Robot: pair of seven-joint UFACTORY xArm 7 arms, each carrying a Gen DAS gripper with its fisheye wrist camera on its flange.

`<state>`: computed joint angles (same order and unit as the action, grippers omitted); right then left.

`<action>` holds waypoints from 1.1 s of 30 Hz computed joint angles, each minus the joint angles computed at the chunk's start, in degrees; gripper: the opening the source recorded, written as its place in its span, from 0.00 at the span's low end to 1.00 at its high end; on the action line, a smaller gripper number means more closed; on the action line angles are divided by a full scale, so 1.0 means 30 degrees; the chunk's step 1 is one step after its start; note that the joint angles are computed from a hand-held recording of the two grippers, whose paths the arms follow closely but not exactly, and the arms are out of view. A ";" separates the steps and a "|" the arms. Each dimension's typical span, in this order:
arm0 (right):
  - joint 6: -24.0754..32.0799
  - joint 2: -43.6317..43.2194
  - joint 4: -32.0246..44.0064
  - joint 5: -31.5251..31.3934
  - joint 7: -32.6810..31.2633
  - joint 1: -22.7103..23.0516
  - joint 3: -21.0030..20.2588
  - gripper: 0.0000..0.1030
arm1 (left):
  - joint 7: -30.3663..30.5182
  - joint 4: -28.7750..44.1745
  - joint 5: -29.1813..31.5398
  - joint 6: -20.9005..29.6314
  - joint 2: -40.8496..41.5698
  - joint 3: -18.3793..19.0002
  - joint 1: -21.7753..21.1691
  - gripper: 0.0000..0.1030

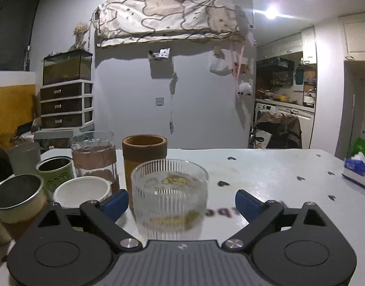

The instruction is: Flip cup upright

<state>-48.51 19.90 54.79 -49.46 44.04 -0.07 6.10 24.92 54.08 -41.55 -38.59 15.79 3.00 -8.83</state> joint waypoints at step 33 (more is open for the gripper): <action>0.0370 0.0466 0.0179 0.3936 -0.7278 0.2594 0.0830 1.00 | -0.0762 -1.1139 -0.3678 -0.5269 -0.7712 -0.3922 -0.1039 1.00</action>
